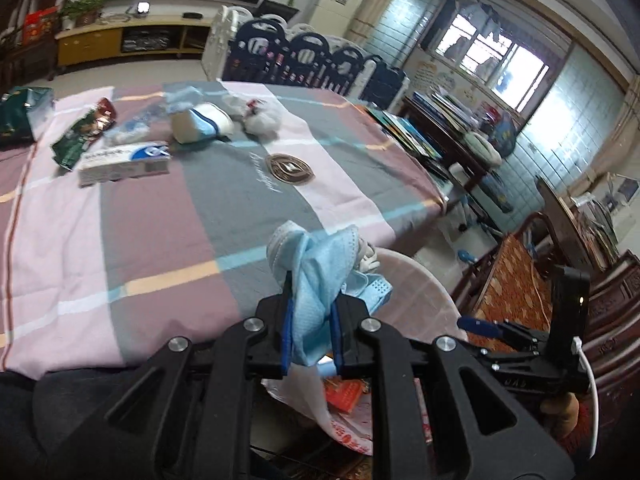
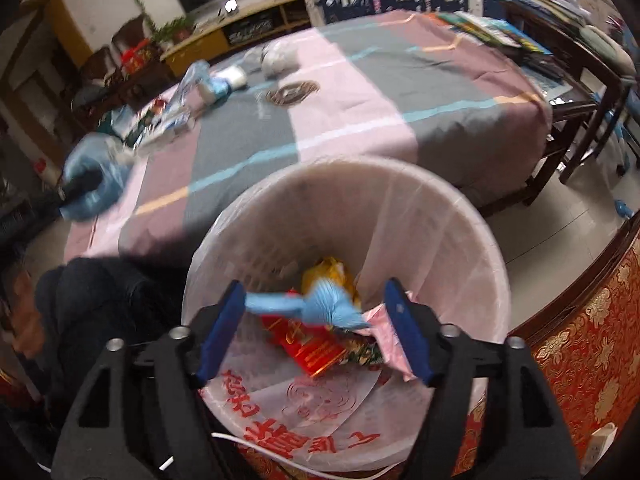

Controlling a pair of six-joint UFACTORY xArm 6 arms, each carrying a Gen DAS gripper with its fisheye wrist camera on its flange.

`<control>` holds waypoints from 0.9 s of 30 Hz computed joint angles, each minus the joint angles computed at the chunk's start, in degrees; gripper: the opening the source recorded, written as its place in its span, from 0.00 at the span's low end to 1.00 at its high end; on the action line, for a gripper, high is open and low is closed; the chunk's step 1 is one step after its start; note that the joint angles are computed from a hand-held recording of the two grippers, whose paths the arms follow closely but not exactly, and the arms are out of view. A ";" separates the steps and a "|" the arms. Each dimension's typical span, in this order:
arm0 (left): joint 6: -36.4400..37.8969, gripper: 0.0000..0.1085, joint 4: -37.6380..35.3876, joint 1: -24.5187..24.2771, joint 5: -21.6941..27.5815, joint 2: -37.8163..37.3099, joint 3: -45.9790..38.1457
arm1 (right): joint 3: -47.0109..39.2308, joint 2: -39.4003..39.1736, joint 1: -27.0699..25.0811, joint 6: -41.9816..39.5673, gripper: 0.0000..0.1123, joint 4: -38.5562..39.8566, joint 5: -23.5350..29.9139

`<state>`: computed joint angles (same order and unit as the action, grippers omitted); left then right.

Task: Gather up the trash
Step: 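Carry both items over the wastebasket and open both grippers, then grasp the green snack bag with the left gripper while the right grasps the clear plastic wrapper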

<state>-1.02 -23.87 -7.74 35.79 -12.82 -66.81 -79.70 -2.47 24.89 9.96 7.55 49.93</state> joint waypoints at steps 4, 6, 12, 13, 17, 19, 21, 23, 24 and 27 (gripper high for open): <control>6.25 0.15 -7.10 -2.40 4.00 4.35 -3.54 | 2.83 -3.38 -2.18 1.15 0.69 -0.56 -6.26; 8.99 0.15 -9.30 -3.86 6.12 6.61 -5.45 | 3.41 -4.50 -2.95 1.24 0.71 -0.54 -8.73; 6.93 0.77 -4.28 -6.79 5.70 8.68 -6.51 | 2.78 -5.19 -3.84 2.65 0.78 -1.84 -12.33; 4.80 0.77 -0.78 -6.56 4.84 8.42 -6.18 | 2.20 -4.69 -3.82 2.78 0.79 -1.93 -12.09; -7.12 0.77 11.71 -1.86 2.21 7.02 -4.50 | -1.19 -1.30 -3.13 2.33 0.79 -0.56 -11.37; -11.28 0.77 13.94 1.87 1.48 6.91 -4.15 | -4.07 1.07 -2.37 2.19 0.79 -0.13 -10.85; -16.64 0.77 18.29 6.31 0.93 7.26 -4.10 | -8.75 4.72 -1.07 1.33 0.79 0.01 -10.06; -20.07 0.77 23.21 10.99 0.04 8.34 -5.06 | -14.63 9.13 0.38 0.32 0.79 -0.20 -9.03; -20.62 0.77 24.02 13.40 -0.37 9.46 -6.08 | -17.90 11.58 1.05 -0.10 0.79 -0.18 -8.36; -19.23 0.76 18.84 19.90 -1.73 14.15 -10.72 | -30.12 20.87 2.74 -1.52 0.79 1.36 -5.31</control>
